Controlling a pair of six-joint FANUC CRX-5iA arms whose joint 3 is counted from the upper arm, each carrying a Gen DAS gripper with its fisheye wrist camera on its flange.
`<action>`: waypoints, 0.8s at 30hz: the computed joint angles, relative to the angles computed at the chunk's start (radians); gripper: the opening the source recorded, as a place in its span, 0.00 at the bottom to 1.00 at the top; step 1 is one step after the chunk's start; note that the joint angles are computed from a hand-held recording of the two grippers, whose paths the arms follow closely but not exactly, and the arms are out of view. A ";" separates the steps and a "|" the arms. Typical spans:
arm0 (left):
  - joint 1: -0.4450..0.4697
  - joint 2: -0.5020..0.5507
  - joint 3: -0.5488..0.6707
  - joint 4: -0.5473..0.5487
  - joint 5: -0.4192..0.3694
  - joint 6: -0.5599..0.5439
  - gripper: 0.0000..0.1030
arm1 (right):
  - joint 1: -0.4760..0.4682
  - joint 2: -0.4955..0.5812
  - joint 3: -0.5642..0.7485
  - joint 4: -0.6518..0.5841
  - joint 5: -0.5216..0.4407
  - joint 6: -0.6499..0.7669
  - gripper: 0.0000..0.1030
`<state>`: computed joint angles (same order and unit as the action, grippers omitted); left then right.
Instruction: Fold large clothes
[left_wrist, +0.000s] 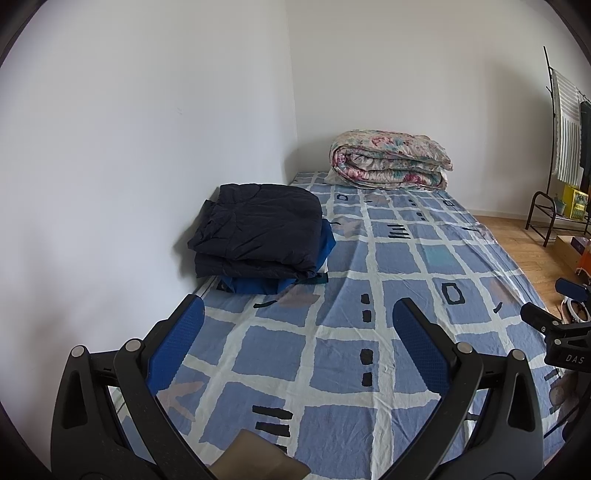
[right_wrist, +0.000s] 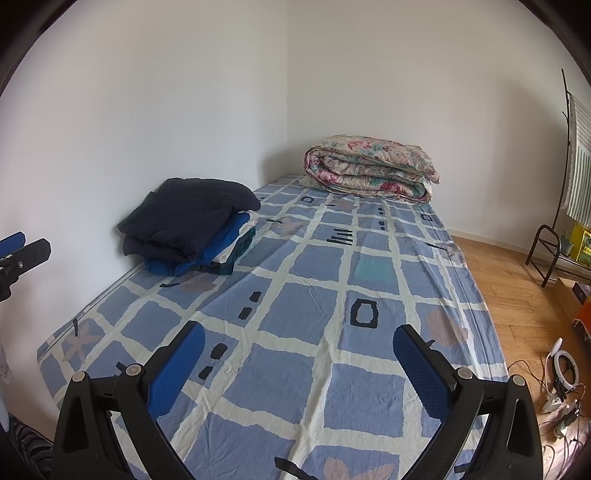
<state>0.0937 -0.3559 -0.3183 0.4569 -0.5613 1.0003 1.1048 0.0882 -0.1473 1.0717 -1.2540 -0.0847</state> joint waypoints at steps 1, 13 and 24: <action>-0.001 0.001 0.001 -0.002 0.001 0.001 1.00 | 0.000 -0.001 -0.001 0.000 0.000 0.000 1.00; 0.002 0.000 0.001 -0.001 0.006 0.005 1.00 | 0.001 -0.002 -0.002 0.001 -0.003 0.004 1.00; 0.008 0.014 0.007 0.004 0.032 -0.001 1.00 | 0.004 -0.030 -0.034 -0.010 -0.003 0.000 1.00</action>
<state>0.1014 -0.3423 -0.3112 0.4607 -0.5289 0.9989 1.1091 0.0583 -0.1818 1.0616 -1.2571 -0.0849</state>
